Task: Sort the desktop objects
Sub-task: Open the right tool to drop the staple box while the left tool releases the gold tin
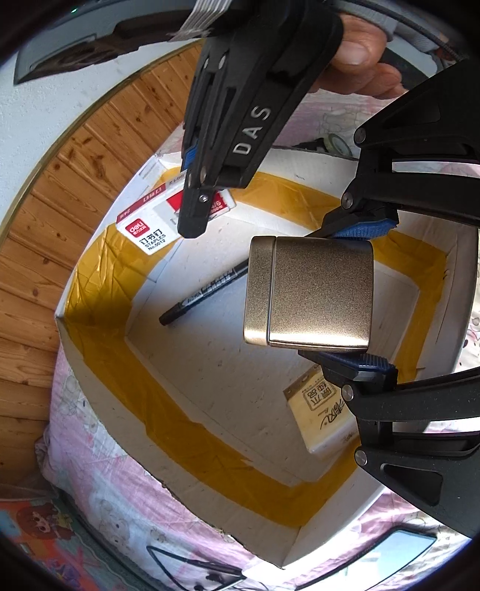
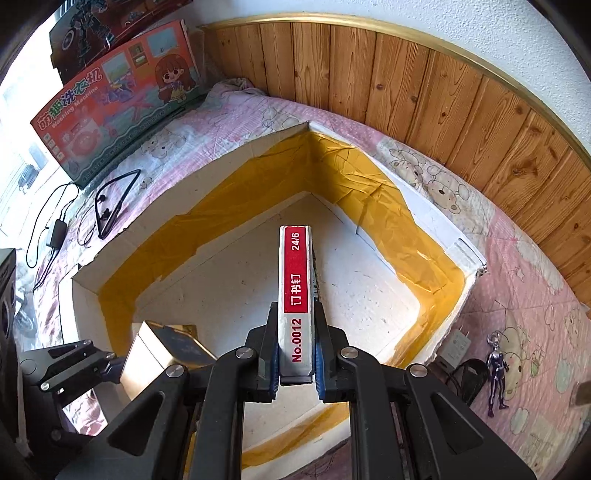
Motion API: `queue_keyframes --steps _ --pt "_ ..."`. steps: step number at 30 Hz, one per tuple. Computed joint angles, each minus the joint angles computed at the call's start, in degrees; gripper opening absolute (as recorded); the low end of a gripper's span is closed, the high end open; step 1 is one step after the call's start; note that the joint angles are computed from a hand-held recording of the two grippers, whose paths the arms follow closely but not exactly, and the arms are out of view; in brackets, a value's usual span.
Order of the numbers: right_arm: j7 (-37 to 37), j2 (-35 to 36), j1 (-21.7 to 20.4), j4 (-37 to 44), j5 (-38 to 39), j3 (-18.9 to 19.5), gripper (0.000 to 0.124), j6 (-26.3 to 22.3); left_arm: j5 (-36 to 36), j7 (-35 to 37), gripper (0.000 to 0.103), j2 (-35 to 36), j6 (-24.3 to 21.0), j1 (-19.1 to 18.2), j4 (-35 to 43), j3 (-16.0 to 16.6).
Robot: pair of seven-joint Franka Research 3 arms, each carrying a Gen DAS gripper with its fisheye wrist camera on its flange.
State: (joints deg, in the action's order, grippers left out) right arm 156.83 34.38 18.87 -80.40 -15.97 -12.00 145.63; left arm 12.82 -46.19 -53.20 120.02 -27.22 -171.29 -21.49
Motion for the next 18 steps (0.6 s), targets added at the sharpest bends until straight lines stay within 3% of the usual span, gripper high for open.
queue_keyframes --steps 9,15,18 --pt "-12.84 5.77 -5.47 8.68 7.29 3.7 0.015 -8.13 -1.05 5.65 0.051 2.94 6.49 1.57 -0.72 3.3" --pt "-17.86 9.69 -7.17 15.17 9.95 3.97 0.016 -15.12 -2.22 7.01 0.052 2.71 9.33 2.7 -1.75 3.35" --pt "-18.07 10.06 -7.39 15.53 10.39 3.67 0.016 -16.26 -2.82 6.67 0.052 2.43 9.55 2.94 -2.0 3.0"
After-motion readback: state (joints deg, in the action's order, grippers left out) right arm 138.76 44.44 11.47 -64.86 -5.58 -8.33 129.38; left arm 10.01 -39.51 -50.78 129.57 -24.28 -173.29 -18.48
